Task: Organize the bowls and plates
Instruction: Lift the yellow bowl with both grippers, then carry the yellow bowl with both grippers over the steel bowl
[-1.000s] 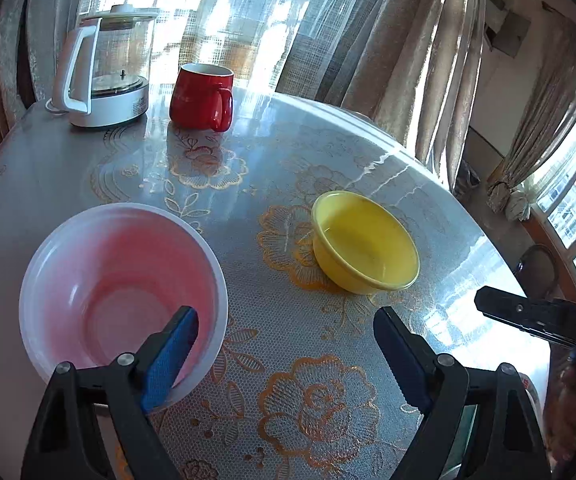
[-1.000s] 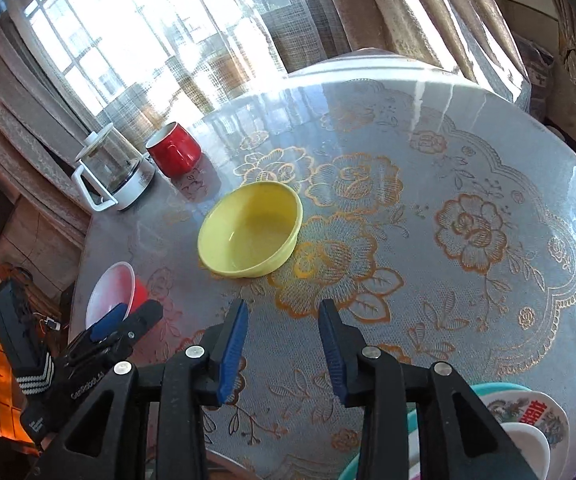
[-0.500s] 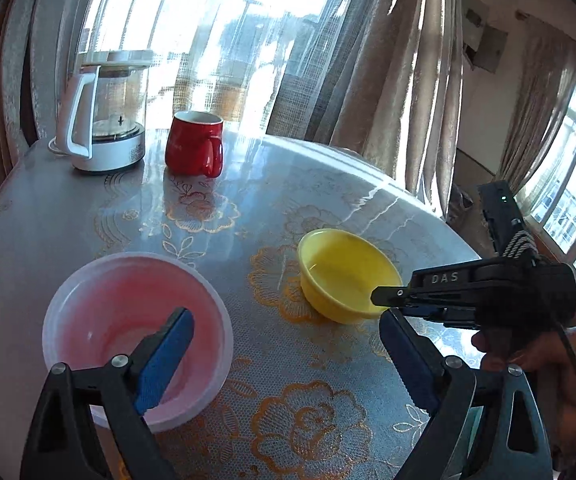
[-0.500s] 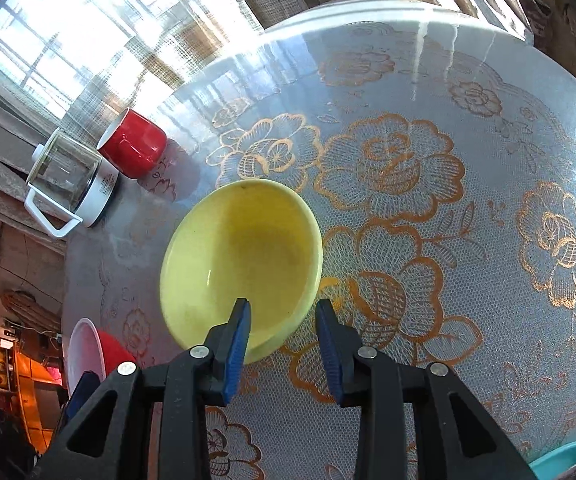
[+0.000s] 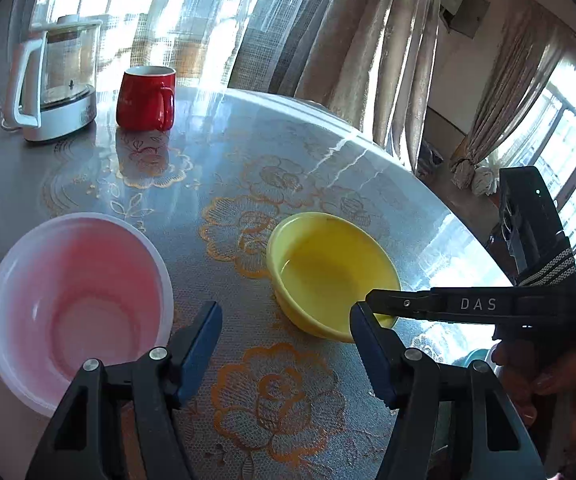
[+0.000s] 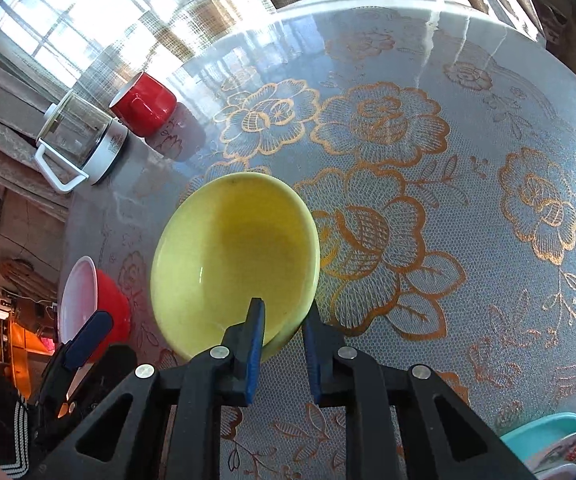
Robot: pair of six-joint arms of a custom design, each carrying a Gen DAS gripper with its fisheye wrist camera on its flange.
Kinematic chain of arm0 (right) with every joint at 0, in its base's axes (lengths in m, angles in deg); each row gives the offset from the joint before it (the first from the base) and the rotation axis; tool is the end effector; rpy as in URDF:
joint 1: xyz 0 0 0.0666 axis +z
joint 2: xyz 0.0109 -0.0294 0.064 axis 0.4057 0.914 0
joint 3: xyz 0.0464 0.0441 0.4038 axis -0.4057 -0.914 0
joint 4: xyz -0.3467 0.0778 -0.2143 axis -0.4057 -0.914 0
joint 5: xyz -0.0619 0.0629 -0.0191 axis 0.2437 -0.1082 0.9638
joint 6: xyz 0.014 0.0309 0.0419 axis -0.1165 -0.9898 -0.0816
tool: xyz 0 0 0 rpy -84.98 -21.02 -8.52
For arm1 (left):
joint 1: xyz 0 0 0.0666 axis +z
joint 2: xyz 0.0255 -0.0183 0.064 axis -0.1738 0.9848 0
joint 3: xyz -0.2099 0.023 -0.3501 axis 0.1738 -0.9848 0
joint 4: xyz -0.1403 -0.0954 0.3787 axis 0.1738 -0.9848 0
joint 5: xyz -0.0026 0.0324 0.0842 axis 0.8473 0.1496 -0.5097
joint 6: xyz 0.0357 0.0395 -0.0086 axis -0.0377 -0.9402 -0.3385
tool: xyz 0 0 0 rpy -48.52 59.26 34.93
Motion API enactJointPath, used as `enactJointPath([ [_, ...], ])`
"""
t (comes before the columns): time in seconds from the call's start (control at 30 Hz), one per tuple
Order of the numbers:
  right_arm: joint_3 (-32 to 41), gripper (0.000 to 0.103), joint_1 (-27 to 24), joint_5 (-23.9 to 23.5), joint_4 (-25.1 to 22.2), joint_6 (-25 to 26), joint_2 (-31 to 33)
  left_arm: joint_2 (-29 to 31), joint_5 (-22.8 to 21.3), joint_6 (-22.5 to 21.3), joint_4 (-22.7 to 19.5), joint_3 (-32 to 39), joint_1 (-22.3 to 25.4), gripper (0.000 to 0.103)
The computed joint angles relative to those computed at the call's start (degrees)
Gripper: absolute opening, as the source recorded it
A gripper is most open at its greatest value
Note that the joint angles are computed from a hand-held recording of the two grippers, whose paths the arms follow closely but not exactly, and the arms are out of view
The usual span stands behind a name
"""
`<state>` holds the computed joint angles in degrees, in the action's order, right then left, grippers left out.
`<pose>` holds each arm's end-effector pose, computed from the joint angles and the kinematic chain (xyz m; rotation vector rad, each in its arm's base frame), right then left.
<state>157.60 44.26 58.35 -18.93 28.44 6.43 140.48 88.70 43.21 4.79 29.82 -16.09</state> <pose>0.5119 0.1982 0.4518 0.0500 2.7511 0.5627 0.4340 -0.0601 0.4630 0.1015 2.3839 -0.5881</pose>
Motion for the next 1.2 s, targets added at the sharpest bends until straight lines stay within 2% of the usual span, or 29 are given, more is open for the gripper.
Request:
enactJointPath([
  [0.13, -1.3, 0.018, 0.0, -1.0, 0.2, 0.4, -0.9, 1.1, 2.8, -0.4, -2.5, 0.8, -0.3, 0.061],
  [0.2, -1.7, 0.018, 0.0, -1.4, 0.3, 0.3, -1.2, 2.0, 2.9, -0.8, -4.2, 1.4, -0.7, 0.053],
  [0.27, -2.3, 0.019, -0.1, -1.9, 0.5, 0.4, -1.9, 2.0, 2.8, -0.8, -4.7, 1.5, -1.1, 0.035],
  [0.3, -2.3, 0.018, 0.0, -1.9, 0.3, 0.6, -2.0, 1.7, 2.7, -0.6, -4.1, 1.3, -1.2, 0.032],
  [0.43, -3.1, 0.018, 0.4, -1.2, 0.2, 1.1, -3.0, -3.0, 1.0, 0.5, 4.3, -2.0, -1.7, 0.032],
  [0.5, -3.3, 0.018, 0.2, -1.6, 0.4, 0.4, -3.0, -4.3, 1.0, -0.6, 6.0, -2.6, -2.0, 0.035],
  [0.63, -3.9, 0.018, -0.1, -0.9, 0.0, 0.8, -3.5, -0.1, 2.1, -1.8, -1.3, 0.6, -2.1, 0.034],
  [0.7, -4.5, 0.018, -0.6, -2.4, 0.8, 0.6, -4.1, 0.5, 4.3, 0.3, -1.6, 0.9, -0.9, 0.032],
  [0.8, -4.3, 0.018, -0.4, -1.0, -0.2, 1.6, -4.5, 1.9, 8.1, 0.9, -5.1, 2.0, 0.6, 0.033],
  [0.9, -4.3, 0.018, -0.4, -1.0, -0.4, 1.5, -4.4, 1.7, 4.4, 2.0, -5.3, 2.0, 0.2, 0.033],
  [1.0, -4.8, 0.019, -0.5, -1.3, 0.2, 1.1, -4.4, 2.5, 6.2, 2.4, -6.6, 2.0, 0.3, 0.033],
  [1.1, -5.0, 0.019, -0.4, -2.1, 0.6, 0.9, -4.3, 2.4, 5.1, 1.6, -6.6, 1.1, -0.7, 0.033],
  [1.2, -5.0, 0.019, 0.0, -1.9, 0.6, 1.2, -4.2, 2.3, 6.1, 1.7, -5.9, 0.7, -0.9, 0.025],
])
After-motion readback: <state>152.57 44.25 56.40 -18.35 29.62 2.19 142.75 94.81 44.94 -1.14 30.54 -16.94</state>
